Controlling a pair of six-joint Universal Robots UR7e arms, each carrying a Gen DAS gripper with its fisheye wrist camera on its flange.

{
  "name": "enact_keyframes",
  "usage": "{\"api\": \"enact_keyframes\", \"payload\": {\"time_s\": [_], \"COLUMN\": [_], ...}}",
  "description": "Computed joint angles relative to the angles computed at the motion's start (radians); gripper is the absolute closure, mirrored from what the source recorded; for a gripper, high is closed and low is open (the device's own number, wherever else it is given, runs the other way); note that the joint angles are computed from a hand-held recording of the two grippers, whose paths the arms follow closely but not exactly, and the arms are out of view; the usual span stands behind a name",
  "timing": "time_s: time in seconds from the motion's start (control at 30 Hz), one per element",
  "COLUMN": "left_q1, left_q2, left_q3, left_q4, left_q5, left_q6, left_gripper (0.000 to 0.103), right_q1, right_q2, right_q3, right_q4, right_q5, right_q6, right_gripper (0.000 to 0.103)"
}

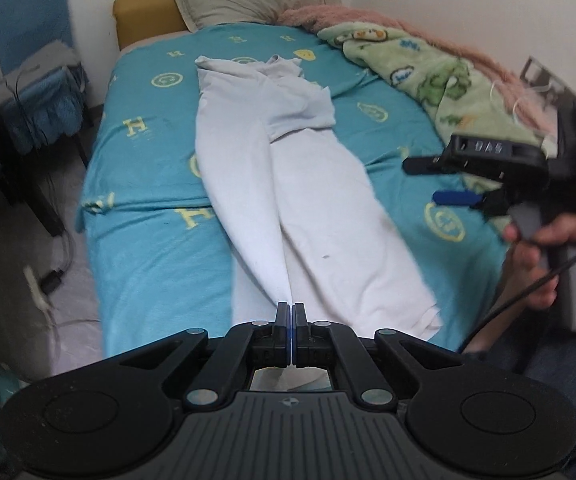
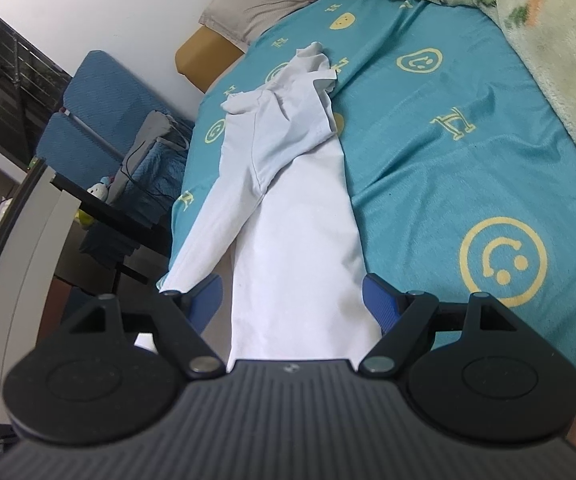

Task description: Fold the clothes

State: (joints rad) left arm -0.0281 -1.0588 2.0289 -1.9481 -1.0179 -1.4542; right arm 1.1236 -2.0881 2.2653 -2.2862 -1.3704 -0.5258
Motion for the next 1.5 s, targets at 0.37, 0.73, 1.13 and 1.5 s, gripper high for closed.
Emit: {"api": "enact_keyframes", "payload": {"time_s": [0.37,0.73,1.13,1.5], "left_q1": [0.038,0.134,0.144,0.118], "left_q2": [0.055,-0.096,-0.05,-0.026], "left_q3": [0.092,0.321,0.414,0.349], "left_q4": [-0.308,-0.299,-0.7,-0.569], "left_q5": [0.05,-0.017,-0.127,-0.197], "left_q6": [-0.026,-0.404,-0.254,-0.265], "left_gripper": [0.064,0.048,0.048,0.09], "right_q1": [-0.055,-0.041,-0.046,0.133], "right_q2": [-0.007,0.082,0.049,0.011], "right_q3": [-0.04,-0.04,-0.063,0.043], "right_q4": [0.183,0.208,0.397,0.272], "right_q5": [-0.007,-0.188,-0.139,-0.433], "right_q6": [0.035,0.176,0.074,-0.008], "right_gripper": [0.023,0.029,0.052,0.049]}}
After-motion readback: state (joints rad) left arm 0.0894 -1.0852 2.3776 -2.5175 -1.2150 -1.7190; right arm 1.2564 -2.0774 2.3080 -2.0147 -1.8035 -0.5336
